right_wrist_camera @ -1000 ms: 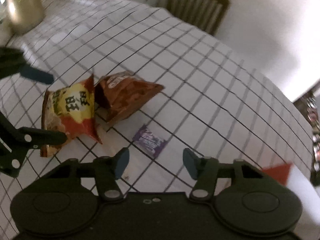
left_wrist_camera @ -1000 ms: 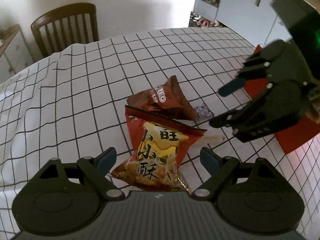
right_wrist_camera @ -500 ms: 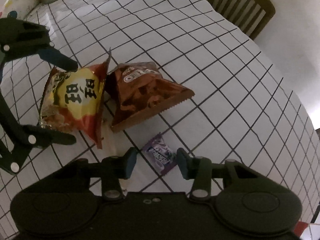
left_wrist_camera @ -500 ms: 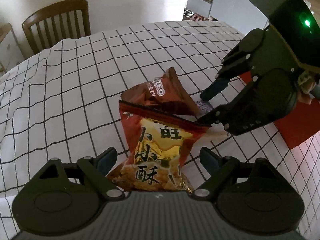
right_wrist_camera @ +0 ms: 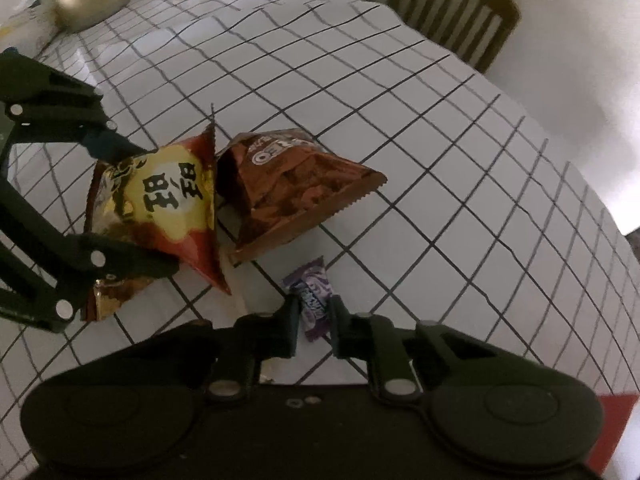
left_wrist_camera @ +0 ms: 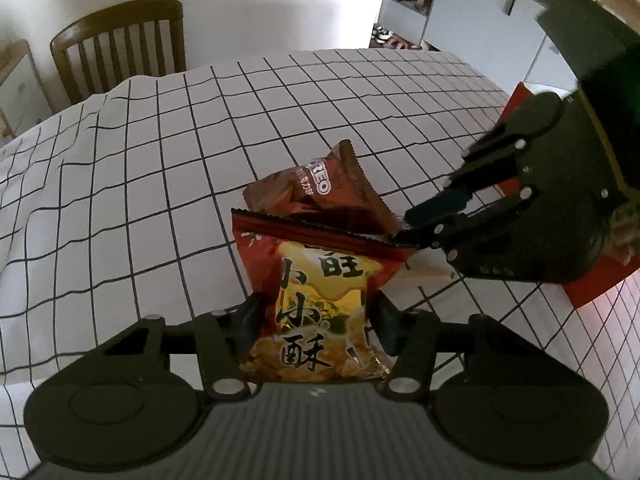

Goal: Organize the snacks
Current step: 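Grasp the yellow-red chip bag with the left tool while the right tool grasps the purple candy packet, then carry the chip bag and purple candy packet over the red box with both tools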

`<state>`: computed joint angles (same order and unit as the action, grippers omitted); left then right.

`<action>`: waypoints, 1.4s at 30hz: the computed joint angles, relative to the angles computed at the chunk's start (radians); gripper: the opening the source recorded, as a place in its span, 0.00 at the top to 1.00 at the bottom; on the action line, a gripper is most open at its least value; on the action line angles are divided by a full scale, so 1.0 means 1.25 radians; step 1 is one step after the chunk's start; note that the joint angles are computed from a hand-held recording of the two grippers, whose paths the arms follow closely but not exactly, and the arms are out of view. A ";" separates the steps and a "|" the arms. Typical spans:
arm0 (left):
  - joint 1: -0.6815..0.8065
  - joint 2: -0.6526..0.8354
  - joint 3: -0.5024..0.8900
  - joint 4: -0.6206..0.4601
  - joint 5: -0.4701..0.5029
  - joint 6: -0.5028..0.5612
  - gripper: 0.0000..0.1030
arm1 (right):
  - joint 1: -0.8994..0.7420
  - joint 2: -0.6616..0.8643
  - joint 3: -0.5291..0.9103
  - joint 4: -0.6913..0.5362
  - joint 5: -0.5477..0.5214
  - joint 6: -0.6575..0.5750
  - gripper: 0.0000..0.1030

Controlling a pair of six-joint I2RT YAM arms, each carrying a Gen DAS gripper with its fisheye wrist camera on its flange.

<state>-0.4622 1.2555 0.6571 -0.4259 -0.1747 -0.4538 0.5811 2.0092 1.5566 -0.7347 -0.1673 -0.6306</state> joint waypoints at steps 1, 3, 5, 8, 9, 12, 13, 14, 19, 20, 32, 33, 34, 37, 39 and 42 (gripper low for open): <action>-0.005 -0.001 0.000 -0.003 -0.007 -0.009 0.47 | 0.002 -0.014 -0.025 0.023 0.006 0.020 0.88; -0.009 -0.002 0.000 -0.008 -0.012 -0.021 0.47 | -0.001 -0.041 -0.066 0.061 0.014 0.052 0.88; -0.007 -0.008 0.000 -0.013 -0.010 -0.032 0.48 | -0.004 -0.068 -0.100 0.090 0.021 0.087 0.88; -0.010 -0.028 -0.002 -0.023 -0.005 -0.051 0.48 | -0.012 -0.114 -0.142 0.114 0.025 0.134 0.89; -0.012 -0.032 0.000 -0.029 -0.006 -0.059 0.48 | -0.017 -0.129 -0.150 0.114 0.021 0.148 0.89; -0.028 -0.051 0.008 -0.053 -0.020 -0.084 0.48 | -0.027 -0.176 -0.181 0.110 0.015 0.178 0.89; -0.046 -0.058 0.013 -0.068 -0.031 -0.103 0.48 | -0.031 -0.196 -0.195 0.110 0.015 0.188 0.89; -0.054 -0.065 0.018 -0.078 -0.037 -0.117 0.48 | -0.033 -0.216 -0.208 0.109 0.017 0.198 0.89; -0.107 -0.099 0.045 -0.125 -0.077 -0.175 0.48 | -0.057 -0.314 -0.269 0.102 0.004 0.251 0.89; -0.116 -0.103 0.052 -0.134 -0.083 -0.185 0.48 | -0.061 -0.332 -0.278 0.098 -0.003 0.262 0.89; -0.274 -0.100 0.193 -0.286 -0.163 -0.330 0.48 | -0.113 -0.549 -0.348 0.008 -0.027 0.332 0.89; -0.291 -0.092 0.211 -0.300 -0.171 -0.343 0.48 | -0.123 -0.559 -0.343 -0.010 -0.033 0.331 0.89; -0.306 -0.085 0.227 -0.313 -0.180 -0.357 0.48 | -0.135 -0.570 -0.338 -0.028 -0.040 0.327 0.89; -0.355 -0.050 0.281 -0.347 -0.212 -0.393 0.48 | -0.173 -0.602 -0.327 -0.073 -0.064 0.302 0.89; -0.385 -0.021 0.324 -0.369 -0.230 -0.413 0.48 | -0.208 -0.620 -0.320 -0.101 -0.092 0.277 0.89; -0.425 0.035 0.393 -0.392 -0.253 -0.428 0.48 | -0.265 -0.638 -0.309 -0.138 -0.134 0.234 0.89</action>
<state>-0.9935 1.2991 1.1482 -0.9153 -0.4912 -0.9887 0.2493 1.2116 1.1701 -0.9073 -0.3343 -0.3382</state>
